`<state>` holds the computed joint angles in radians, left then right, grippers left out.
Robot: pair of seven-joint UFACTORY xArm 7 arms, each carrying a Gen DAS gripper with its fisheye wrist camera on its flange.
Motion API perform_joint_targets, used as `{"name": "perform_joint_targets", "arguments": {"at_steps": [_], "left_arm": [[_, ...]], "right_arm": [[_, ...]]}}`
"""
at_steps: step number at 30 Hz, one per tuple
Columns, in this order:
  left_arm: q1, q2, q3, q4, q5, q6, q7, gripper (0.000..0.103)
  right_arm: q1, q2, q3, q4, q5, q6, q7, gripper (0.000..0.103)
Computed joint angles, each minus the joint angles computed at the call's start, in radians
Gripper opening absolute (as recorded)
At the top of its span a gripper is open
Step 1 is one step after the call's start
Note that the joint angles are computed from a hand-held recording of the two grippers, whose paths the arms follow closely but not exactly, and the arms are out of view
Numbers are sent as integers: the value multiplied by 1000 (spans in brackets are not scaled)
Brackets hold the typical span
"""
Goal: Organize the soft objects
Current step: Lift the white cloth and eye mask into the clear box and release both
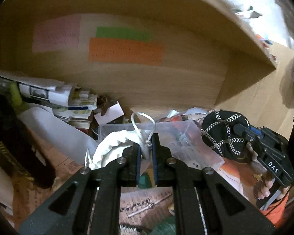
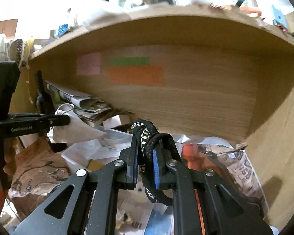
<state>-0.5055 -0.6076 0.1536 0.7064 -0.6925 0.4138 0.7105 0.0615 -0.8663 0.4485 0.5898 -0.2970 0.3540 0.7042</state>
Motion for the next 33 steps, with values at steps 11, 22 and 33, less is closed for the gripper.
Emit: {"name": "perform_joint_targets", "arguments": {"at_steps": [11,22,33], "left_arm": [[21,214,-72,70,-8,-42,-16,9],[99,296,-151,106,28,30,-37,9],[122,235,-153,92,32,123,-42,17]], "right_arm": [[-41,226,0,86,-40,-17,-12,11],[56,431,-55,153,-94,6,-13,12],[209,417,-188,149,69,63,-173,30]]}}
